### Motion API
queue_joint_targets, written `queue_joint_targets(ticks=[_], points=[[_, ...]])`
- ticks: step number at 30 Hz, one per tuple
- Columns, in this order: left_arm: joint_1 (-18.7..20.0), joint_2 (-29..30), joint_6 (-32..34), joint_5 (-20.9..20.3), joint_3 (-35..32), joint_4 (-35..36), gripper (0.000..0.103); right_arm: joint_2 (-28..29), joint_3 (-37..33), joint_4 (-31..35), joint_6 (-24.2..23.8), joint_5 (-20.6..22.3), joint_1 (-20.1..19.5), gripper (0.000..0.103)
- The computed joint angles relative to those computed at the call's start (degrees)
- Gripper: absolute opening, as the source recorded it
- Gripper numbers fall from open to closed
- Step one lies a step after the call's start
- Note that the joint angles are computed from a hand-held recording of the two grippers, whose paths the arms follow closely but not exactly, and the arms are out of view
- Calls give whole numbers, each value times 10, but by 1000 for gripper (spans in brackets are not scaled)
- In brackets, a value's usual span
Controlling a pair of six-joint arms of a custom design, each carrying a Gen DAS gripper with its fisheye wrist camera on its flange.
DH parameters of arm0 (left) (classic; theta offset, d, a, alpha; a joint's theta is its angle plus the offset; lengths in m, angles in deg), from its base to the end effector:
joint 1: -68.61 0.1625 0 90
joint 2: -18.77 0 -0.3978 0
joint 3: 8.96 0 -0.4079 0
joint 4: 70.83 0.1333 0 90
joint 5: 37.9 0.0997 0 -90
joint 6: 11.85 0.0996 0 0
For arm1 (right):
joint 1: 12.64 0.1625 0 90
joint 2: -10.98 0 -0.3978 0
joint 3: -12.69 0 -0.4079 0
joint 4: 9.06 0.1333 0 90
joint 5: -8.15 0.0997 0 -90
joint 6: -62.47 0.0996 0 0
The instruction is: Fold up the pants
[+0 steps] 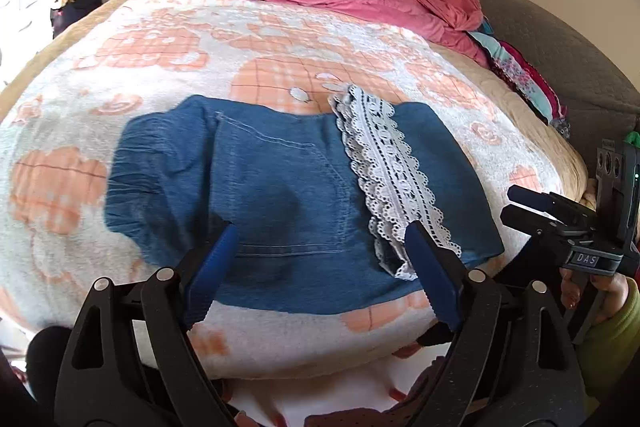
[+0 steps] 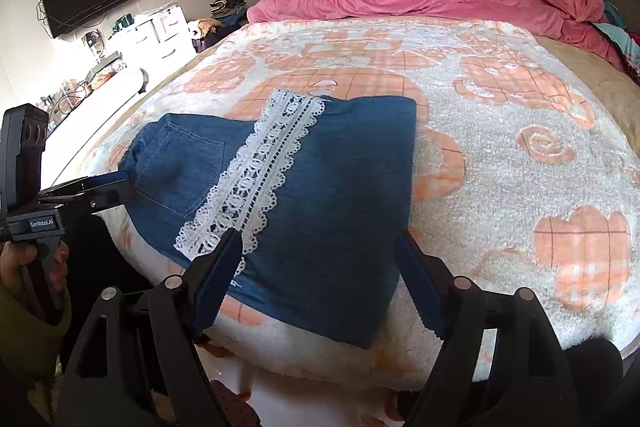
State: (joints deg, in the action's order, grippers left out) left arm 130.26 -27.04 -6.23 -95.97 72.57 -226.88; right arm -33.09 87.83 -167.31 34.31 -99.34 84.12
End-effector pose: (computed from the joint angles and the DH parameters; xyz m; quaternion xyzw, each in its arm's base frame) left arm -0.1864 -0.7371 0.1870 0.2023 0.9085 -0.2989 0.2107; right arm 0.1935 -0.7545 0.2132 0.2348 -0.9082 0.2829 0.2001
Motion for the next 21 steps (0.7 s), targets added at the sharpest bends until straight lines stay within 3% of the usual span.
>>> queue_joint_targets(ticks=[5, 6, 7, 8, 13, 21], points=[[1, -10, 0, 12, 11, -14, 84, 7, -10, 8, -1, -3, 9, 78], [1, -13, 1, 14, 14, -21, 85, 9, -12, 10, 0, -4, 11, 82], [1, -17, 3, 17, 19, -28, 85, 11, -16, 14, 1, -4, 13, 94], [1, -20, 4, 19, 22, -33, 86, 14, -20, 15, 3, -3, 15, 95], [0, -37, 7, 48, 40, -62, 90, 31, -47, 31, 0, 0, 26, 95], [19, -64, -43, 67, 55, -61, 93, 78, -127, 77, -9, 8, 47, 96]])
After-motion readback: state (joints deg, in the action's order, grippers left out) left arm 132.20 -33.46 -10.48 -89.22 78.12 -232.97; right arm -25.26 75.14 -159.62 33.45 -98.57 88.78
